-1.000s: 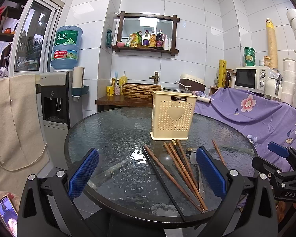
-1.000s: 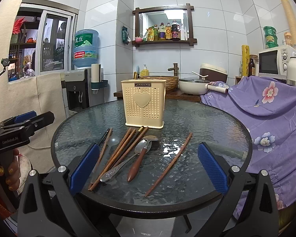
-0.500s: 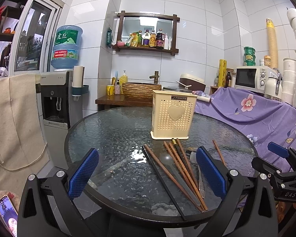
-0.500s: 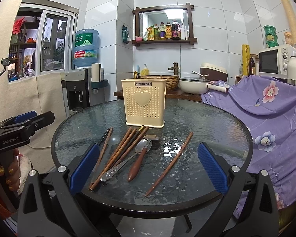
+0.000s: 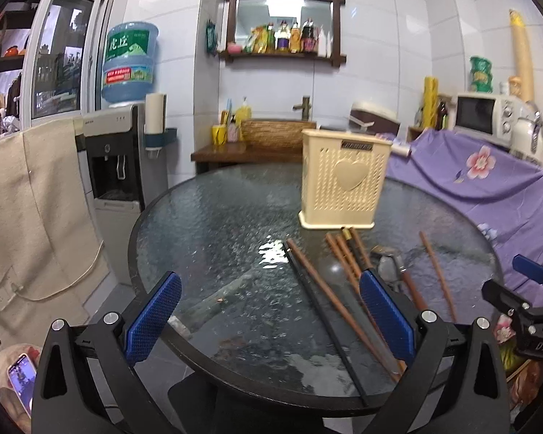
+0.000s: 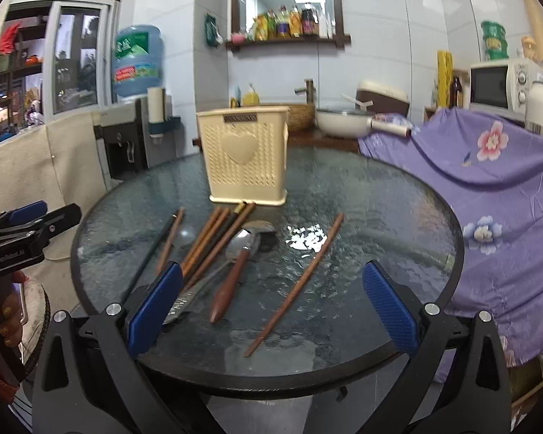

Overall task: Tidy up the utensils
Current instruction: 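Grasp a black chopstick with the left tool while the right tool grasps a loose brown chopstick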

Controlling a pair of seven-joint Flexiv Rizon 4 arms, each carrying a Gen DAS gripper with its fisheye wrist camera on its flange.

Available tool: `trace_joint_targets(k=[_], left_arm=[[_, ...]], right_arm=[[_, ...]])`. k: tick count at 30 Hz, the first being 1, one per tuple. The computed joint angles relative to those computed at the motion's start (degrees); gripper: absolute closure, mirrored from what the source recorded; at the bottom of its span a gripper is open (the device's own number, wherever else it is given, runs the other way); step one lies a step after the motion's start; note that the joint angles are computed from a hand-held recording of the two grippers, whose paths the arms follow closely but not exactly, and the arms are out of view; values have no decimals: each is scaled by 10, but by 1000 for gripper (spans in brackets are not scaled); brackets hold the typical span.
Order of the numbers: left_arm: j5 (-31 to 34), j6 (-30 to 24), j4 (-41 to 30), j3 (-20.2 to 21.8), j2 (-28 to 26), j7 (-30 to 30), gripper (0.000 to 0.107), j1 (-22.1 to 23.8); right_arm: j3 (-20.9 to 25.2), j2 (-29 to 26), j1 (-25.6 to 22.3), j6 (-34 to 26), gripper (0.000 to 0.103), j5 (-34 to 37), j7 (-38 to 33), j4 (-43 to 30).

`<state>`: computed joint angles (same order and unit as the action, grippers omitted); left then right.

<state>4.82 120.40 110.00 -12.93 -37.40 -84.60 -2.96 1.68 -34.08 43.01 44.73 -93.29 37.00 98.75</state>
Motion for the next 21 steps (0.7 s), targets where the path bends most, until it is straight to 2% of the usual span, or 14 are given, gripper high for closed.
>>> trace_joint_targets(k=[1, 2, 5, 9, 14, 16, 18, 21], left_arm=[[-9, -31, -11, 3, -1, 7, 10, -4], [-25, -90, -30, 7, 0, 20, 10, -10], [-70, -218, -83, 10, -11, 55, 10, -21], [-101, -277, -131, 24, -27, 97, 15, -42], [-133, -349, -173, 27, -43, 141, 28, -57], [-140, -370, -185, 36, -48, 150, 34, -67], [-143, -382, -199, 59, -55, 147, 39, -84], [-149, -403, -216, 73, -65, 141, 42, -95]], right_arm=[[2, -2, -7, 8, 5, 16, -14, -3], [3, -6, -14, 14, 5, 41, -38, -8], [4, -20, -32, 38, 5, 122, -122, -30], [-10, -35, -51, 92, 5, 194, -172, -51], [-15, -65, -58, 108, 5, 297, -274, -94], [-18, -74, -58, 105, 10, 334, -304, -106], [-23, -81, -58, 110, 25, 364, -322, -114], [-22, -94, -65, 112, 39, 427, -349, -129]])
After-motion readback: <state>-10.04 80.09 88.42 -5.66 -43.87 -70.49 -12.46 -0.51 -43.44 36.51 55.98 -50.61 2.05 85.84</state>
